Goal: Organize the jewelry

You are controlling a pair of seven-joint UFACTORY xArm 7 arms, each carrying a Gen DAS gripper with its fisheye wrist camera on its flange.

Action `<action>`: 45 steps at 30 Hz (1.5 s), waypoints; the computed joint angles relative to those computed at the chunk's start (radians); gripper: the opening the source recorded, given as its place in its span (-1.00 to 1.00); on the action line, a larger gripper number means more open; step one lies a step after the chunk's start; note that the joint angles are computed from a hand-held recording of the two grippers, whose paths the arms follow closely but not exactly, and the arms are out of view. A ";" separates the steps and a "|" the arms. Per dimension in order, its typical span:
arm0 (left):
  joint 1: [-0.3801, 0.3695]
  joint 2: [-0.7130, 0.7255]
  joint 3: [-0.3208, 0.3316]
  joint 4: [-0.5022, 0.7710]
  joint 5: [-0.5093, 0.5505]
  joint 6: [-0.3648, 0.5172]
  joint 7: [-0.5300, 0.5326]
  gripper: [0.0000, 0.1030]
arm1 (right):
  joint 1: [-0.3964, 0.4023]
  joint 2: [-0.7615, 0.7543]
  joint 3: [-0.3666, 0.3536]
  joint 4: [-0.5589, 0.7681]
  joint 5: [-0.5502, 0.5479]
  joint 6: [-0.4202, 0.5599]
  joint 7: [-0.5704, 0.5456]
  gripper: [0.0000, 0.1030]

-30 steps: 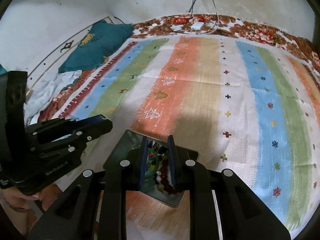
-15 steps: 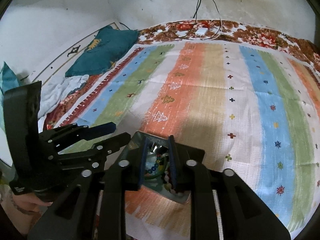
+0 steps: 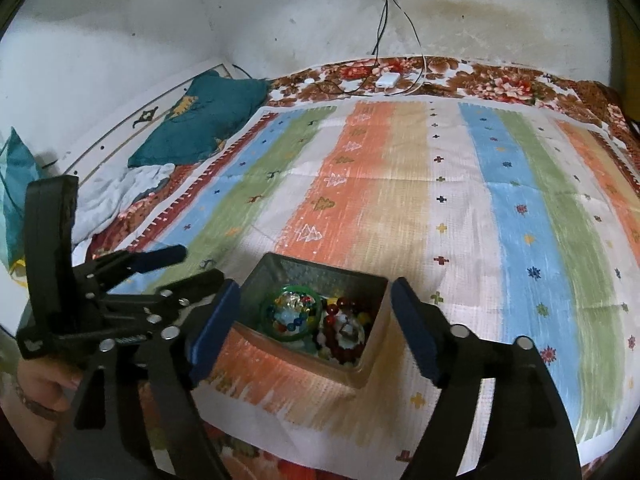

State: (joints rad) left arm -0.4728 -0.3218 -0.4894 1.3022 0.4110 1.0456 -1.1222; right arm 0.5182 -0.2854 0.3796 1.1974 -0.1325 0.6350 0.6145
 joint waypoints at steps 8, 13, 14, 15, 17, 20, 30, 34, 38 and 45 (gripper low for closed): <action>-0.002 -0.021 -0.021 -0.020 0.001 0.022 0.011 0.89 | -0.012 -0.044 0.015 -0.039 -0.032 -0.024 0.022 0.91; -0.002 0.003 -0.058 0.013 0.076 0.048 0.017 0.89 | -0.022 -0.077 0.035 -0.066 -0.059 -0.018 0.027 0.91; -0.003 0.008 -0.064 0.020 0.090 0.055 0.011 0.89 | -0.023 -0.084 0.038 -0.072 -0.062 -0.018 0.029 0.91; -0.007 0.008 -0.066 0.021 0.099 0.053 0.003 0.89 | -0.024 -0.089 0.041 -0.077 -0.065 -0.019 0.029 0.91; -0.016 0.001 -0.062 0.013 0.098 0.033 -0.014 0.89 | -0.026 -0.104 0.044 -0.089 -0.066 -0.021 0.029 0.91; -0.018 0.006 -0.074 0.020 0.114 0.043 -0.033 0.89 | -0.029 -0.121 0.045 -0.105 -0.060 -0.034 0.035 0.91; -0.038 0.024 -0.074 0.029 0.148 0.053 -0.046 0.89 | -0.037 -0.146 0.052 -0.135 -0.044 -0.056 0.036 0.91; -0.049 0.033 -0.070 0.032 0.156 0.052 -0.043 0.89 | -0.037 -0.140 0.054 -0.131 -0.041 -0.051 0.031 0.91; -0.057 0.035 -0.063 0.033 0.157 0.048 -0.044 0.89 | -0.033 -0.144 0.053 -0.136 -0.039 -0.057 0.023 0.91; -0.063 0.029 -0.058 0.026 0.156 0.032 -0.046 0.89 | -0.034 -0.144 0.054 -0.134 -0.034 -0.050 0.026 0.91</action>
State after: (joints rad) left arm -0.5354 -0.2927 -0.5473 1.3283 0.5666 1.0779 -1.1683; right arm 0.4844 -0.4290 0.4339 1.0632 -0.1666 0.5848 0.6402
